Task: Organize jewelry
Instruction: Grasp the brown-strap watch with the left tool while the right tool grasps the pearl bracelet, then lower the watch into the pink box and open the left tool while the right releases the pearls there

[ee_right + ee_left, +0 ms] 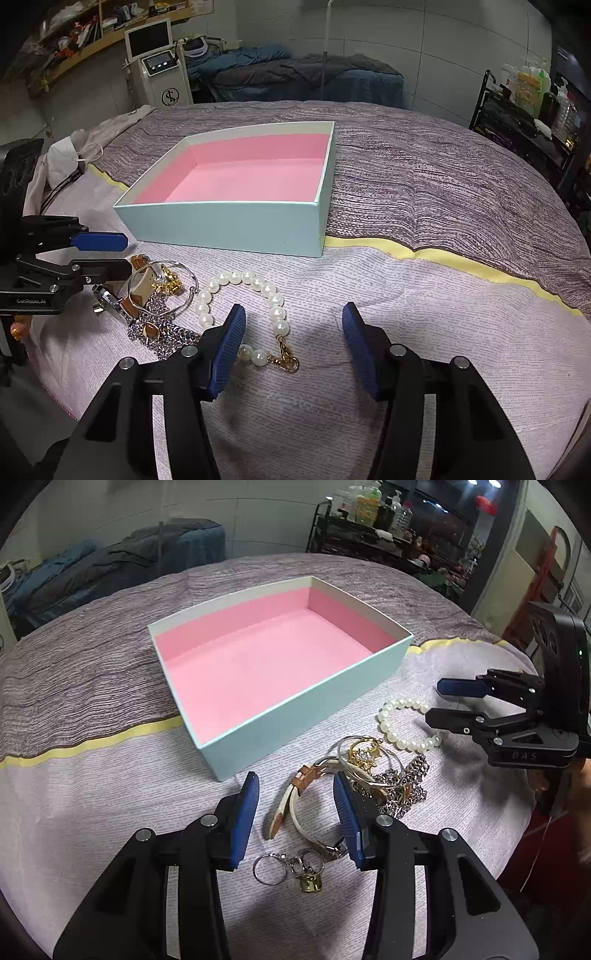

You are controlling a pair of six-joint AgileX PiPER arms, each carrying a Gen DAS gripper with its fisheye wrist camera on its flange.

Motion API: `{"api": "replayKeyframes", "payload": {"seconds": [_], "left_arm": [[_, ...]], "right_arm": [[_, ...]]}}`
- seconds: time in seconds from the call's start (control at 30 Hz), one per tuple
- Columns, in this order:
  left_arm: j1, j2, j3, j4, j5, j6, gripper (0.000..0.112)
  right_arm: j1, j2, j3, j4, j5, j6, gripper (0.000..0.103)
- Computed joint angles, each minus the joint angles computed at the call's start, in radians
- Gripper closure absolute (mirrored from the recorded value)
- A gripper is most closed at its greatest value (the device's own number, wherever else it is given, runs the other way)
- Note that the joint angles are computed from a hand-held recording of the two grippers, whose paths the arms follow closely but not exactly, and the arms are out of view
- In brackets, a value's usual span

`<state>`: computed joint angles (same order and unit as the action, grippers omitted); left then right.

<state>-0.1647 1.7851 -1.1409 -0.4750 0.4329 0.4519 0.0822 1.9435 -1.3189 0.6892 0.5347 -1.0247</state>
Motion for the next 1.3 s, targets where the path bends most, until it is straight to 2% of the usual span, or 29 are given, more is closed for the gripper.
{"api": "replayKeyframes", "payload": {"seconds": [0.07, 0.13, 0.23, 0.27, 0.3, 0.4, 0.47, 0.57, 0.63, 0.77, 0.93, 1.07, 1.2, 1.3], "left_arm": [[-0.018, 0.028, -0.041, 0.069, 0.03, -0.045, 0.07], [-0.009, 0.057, -0.083, 0.023, 0.079, 0.0, 0.07], [-0.005, 0.066, -0.099, 0.039, 0.089, -0.005, 0.071], [-0.003, 0.068, -0.103, 0.033, 0.095, -0.003, 0.083], [-0.004, 0.071, -0.109, 0.036, 0.105, -0.005, 0.09], [-0.023, 0.062, -0.083, 0.128, 0.067, -0.061, 0.097], [-0.016, 0.051, -0.063, 0.093, 0.052, -0.036, 0.098], [-0.034, 0.019, -0.011, 0.14, -0.013, -0.095, 0.101], [-0.049, -0.016, 0.037, 0.173, -0.067, -0.145, 0.103], [-0.053, -0.112, 0.15, 0.146, -0.177, -0.182, 0.103], [-0.07, -0.206, 0.247, 0.189, -0.268, -0.291, 0.103], [-0.088, -0.247, 0.268, 0.31, -0.291, -0.437, 0.103], [-0.087, -0.261, 0.247, 0.364, -0.294, -0.496, 0.103], [-0.08, -0.247, 0.189, 0.482, -0.275, -0.599, 0.103]], "right_arm": [[0.01, 0.015, -0.024, -0.032, 0.019, 0.021, 0.057], [0.026, 0.026, -0.039, -0.07, 0.023, 0.038, 0.059], [0.049, 0.034, -0.043, -0.11, -0.004, 0.057, 0.071], [0.05, 0.035, -0.042, -0.1, -0.005, 0.044, 0.078], [0.047, 0.036, -0.043, -0.086, 0.001, 0.032, 0.082], [0.037, 0.03, -0.021, -0.027, -0.004, -0.028, 0.093], [0.033, 0.016, 0.01, 0.018, -0.027, -0.082, 0.094], [0.023, -0.003, 0.045, 0.095, -0.036, -0.149, 0.094], [0.001, -0.023, 0.072, 0.188, -0.022, -0.23, 0.094], [-0.037, -0.078, 0.14, 0.333, -0.018, -0.35, 0.094], [-0.073, -0.145, 0.207, 0.489, 0.022, -0.497, 0.094], [-0.078, -0.185, 0.236, 0.575, 0.043, -0.589, 0.094], [-0.073, -0.197, 0.213, 0.6, 0.07, -0.588, 0.094], [-0.067, -0.196, 0.175, 0.617, 0.08, -0.584, 0.094]]}}
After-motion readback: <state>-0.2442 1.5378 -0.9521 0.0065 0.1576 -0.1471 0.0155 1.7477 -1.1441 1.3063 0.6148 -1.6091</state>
